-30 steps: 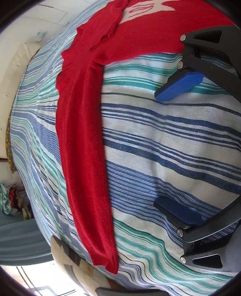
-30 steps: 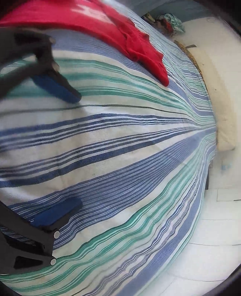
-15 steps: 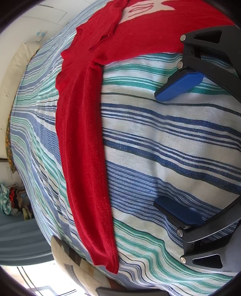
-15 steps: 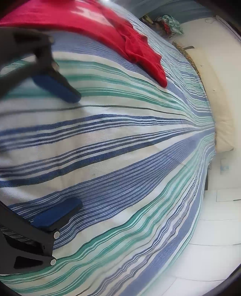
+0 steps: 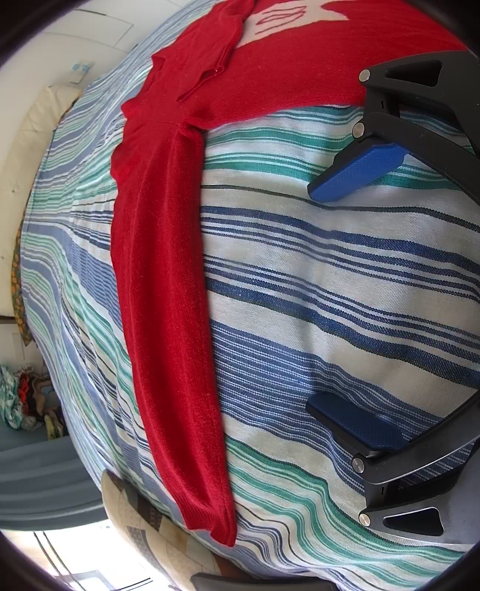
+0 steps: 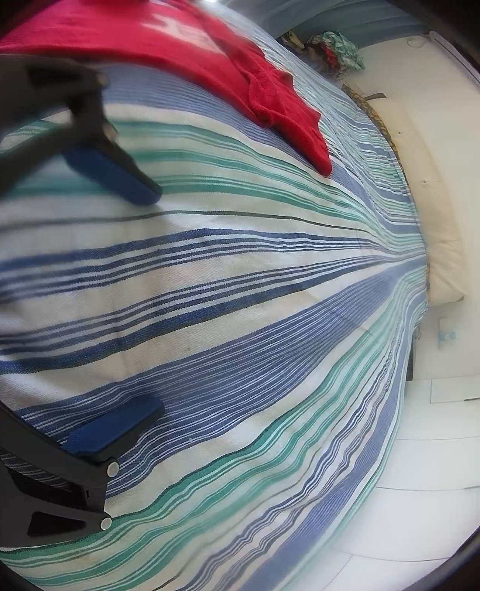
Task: Fold small clothes
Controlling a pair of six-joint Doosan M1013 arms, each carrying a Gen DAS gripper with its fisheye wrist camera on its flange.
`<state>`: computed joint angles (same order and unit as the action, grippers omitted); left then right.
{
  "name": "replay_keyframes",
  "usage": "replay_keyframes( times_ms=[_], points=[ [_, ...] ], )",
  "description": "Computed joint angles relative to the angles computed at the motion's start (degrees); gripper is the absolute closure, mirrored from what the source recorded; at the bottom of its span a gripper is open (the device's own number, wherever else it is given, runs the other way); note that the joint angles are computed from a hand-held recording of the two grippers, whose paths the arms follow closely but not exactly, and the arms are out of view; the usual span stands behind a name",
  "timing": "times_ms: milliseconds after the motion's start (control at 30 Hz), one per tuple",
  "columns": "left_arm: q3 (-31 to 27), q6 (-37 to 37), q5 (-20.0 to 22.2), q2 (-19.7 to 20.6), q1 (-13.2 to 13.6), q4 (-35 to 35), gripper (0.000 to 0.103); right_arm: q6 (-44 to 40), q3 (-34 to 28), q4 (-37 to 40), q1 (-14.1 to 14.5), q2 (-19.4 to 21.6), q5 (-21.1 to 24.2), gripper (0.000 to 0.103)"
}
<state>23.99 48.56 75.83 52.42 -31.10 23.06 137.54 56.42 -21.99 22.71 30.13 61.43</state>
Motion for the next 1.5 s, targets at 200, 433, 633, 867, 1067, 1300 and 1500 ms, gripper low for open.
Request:
replay_keyframes(
  times_ms=[200, 433, 633, 867, 1067, 1300, 1500],
  points=[
    [0.0, 0.0, 0.0, 0.0, 0.0, 0.0, 0.0, 0.0, 0.0, 0.0, 0.0, 0.0, 0.0, 0.0],
    [0.0, 0.0, 0.0, 0.0, 0.0, 0.0, 0.0, 0.0, -0.1, -0.1, 0.0, 0.1, 0.1, 0.0],
    [-0.1, 0.0, 0.1, 0.0, 0.0, 0.0, 0.0, 0.1, -0.1, -0.2, 0.1, 0.1, 0.0, 0.0],
    [-0.1, 0.0, 0.1, 0.0, 0.0, 0.0, 0.0, 0.3, 0.6, 0.1, 0.0, -0.3, -1.1, 0.0],
    [-0.1, 0.0, 0.1, 0.0, 0.0, 0.0, 0.0, 0.4, 0.7, 0.1, 0.0, -0.3, -1.2, 0.0],
    [-0.1, 0.0, 0.1, 0.0, 0.0, 0.0, 0.0, 0.4, 0.7, 0.1, 0.0, -0.3, -1.2, 0.0],
    [-0.1, 0.0, 0.1, 0.0, 0.0, 0.0, 0.0, 0.4, 0.7, 0.1, 0.0, -0.3, -1.2, 0.0]
  ],
)
